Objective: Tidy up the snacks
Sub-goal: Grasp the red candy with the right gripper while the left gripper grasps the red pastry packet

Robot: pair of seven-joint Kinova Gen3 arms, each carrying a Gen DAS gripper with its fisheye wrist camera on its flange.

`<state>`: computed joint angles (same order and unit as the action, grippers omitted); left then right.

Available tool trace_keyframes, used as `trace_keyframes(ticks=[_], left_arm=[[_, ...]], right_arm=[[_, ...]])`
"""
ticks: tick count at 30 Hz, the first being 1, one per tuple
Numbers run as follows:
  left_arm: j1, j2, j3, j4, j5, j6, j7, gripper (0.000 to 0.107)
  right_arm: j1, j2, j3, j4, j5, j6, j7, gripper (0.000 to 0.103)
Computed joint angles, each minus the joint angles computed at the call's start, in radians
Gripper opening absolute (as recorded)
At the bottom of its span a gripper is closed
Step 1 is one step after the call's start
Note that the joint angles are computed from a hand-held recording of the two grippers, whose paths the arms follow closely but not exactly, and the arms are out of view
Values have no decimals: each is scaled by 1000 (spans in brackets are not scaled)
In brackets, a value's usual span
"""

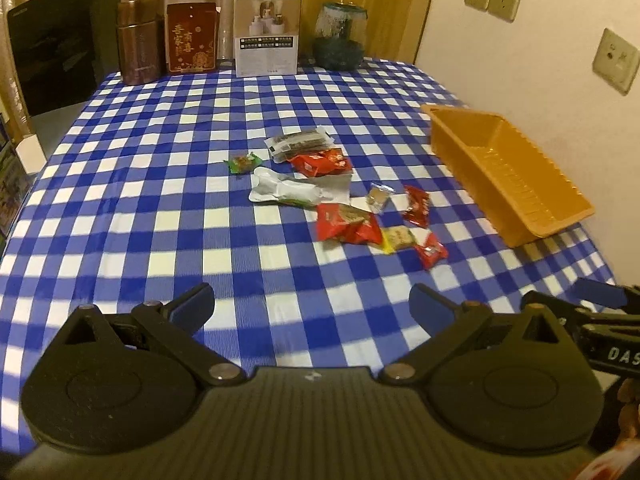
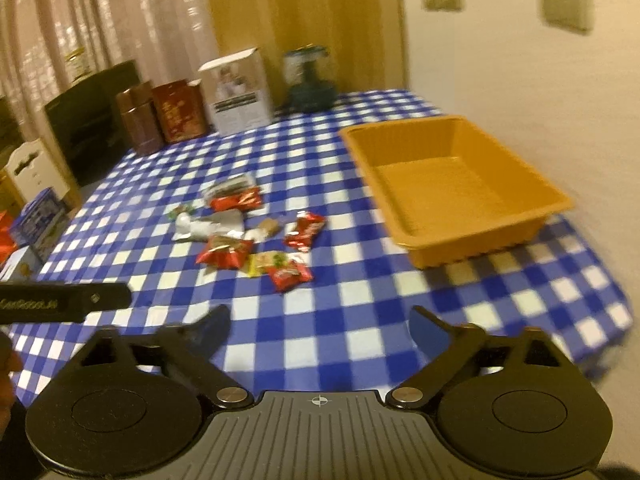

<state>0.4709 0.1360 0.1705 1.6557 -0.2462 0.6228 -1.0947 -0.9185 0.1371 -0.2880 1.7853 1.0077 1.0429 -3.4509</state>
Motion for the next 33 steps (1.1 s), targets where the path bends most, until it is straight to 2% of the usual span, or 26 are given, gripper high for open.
trace_keyframes(ticks=[4,6,9,17,22,25,33], left_arm=[[-29,58,-2,-22,38,-50,-80,98],[-33,92,-7,-45,54,-68,-110,98],[-51,139,-5,-77,97,-91,-178,98],[-72,236,-7,-181,171,-70,-329,97],[-79,279,-8,-244,214,-37,-407,93],[-95,288,4,-247,251,-37,-447,92],[-96,304,4,-255,290,-17,-500,92]], right_arm=[[47,37,35,13,27,-114,45,81],[64,56,53,11,36,-163,74,75],[80,82,81,3,49,-218,116,70],[117,132,140,-15,24,-339,246,58],[116,159,170,-35,-7,-373,336,56],[114,177,185,-51,-28,-384,387,49],[95,196,223,-63,-46,-402,411,37]])
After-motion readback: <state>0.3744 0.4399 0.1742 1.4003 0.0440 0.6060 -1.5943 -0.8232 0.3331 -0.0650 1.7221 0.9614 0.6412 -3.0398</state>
